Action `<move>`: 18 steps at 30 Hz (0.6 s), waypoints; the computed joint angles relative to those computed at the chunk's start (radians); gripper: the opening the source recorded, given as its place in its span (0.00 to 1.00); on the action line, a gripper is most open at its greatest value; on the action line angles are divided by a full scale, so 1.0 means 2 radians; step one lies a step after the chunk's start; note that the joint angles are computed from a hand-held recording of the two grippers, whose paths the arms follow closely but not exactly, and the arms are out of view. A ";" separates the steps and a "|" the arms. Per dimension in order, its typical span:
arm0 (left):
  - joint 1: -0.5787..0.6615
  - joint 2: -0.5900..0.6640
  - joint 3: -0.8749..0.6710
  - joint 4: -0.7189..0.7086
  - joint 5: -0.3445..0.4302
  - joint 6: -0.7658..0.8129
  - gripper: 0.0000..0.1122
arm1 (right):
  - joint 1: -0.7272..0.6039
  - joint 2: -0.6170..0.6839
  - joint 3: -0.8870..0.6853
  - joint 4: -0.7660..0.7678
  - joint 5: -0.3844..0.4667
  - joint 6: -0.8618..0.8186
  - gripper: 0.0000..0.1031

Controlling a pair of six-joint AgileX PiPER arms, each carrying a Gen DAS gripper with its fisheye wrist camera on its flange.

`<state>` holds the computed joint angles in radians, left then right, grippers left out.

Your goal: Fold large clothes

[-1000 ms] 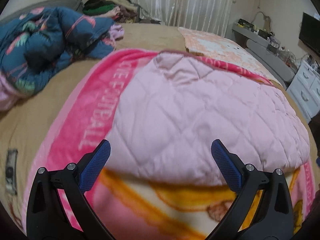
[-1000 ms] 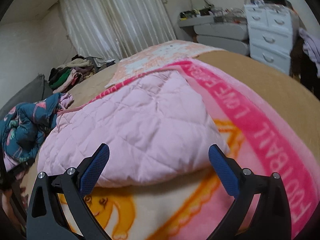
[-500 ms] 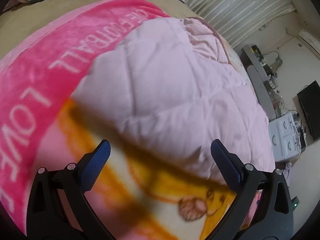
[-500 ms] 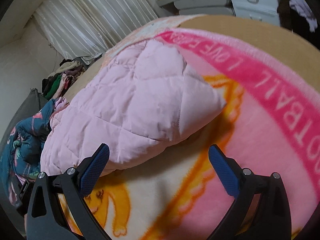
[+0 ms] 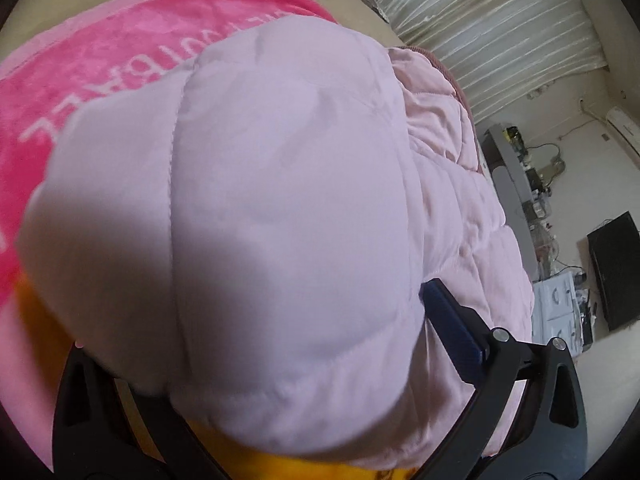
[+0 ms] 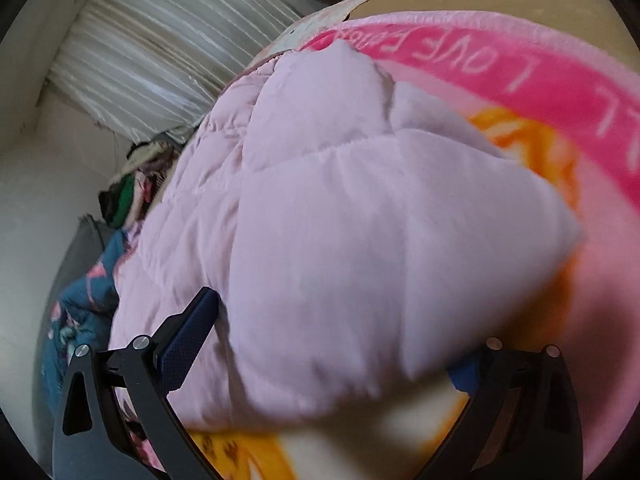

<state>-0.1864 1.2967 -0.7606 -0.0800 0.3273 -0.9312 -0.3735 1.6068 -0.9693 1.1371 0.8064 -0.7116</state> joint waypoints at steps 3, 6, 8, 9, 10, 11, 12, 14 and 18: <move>-0.014 0.005 0.002 0.056 -0.018 -0.046 0.84 | 0.010 0.011 -0.011 0.013 -0.010 -0.006 0.95; -0.029 0.003 -0.007 0.125 -0.009 -0.093 0.76 | 0.018 0.014 -0.017 0.023 -0.016 -0.038 0.76; -0.054 -0.004 -0.023 0.211 0.021 -0.148 0.58 | 0.028 -0.002 -0.016 0.019 -0.026 -0.071 0.51; -0.068 -0.008 -0.032 0.244 0.038 -0.166 0.54 | 0.039 -0.016 -0.017 0.001 -0.038 -0.076 0.48; -0.078 -0.009 -0.038 0.262 0.051 -0.174 0.47 | 0.047 -0.023 -0.020 -0.015 -0.046 -0.072 0.42; -0.088 -0.012 -0.045 0.282 0.064 -0.182 0.41 | 0.057 -0.031 -0.024 -0.038 -0.056 -0.063 0.38; -0.103 -0.018 -0.051 0.310 0.081 -0.194 0.39 | 0.072 -0.044 -0.027 -0.071 -0.071 -0.050 0.37; -0.128 -0.025 -0.064 0.335 0.114 -0.197 0.34 | 0.092 -0.060 -0.031 -0.114 -0.090 -0.032 0.32; -0.156 -0.047 -0.083 0.345 0.160 -0.184 0.32 | 0.116 -0.104 -0.028 -0.167 -0.106 -0.022 0.29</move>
<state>-0.4985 1.2033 -0.9266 0.6092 0.6481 -1.2982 -0.1414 1.3990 -1.0259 0.8033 0.5939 -0.7566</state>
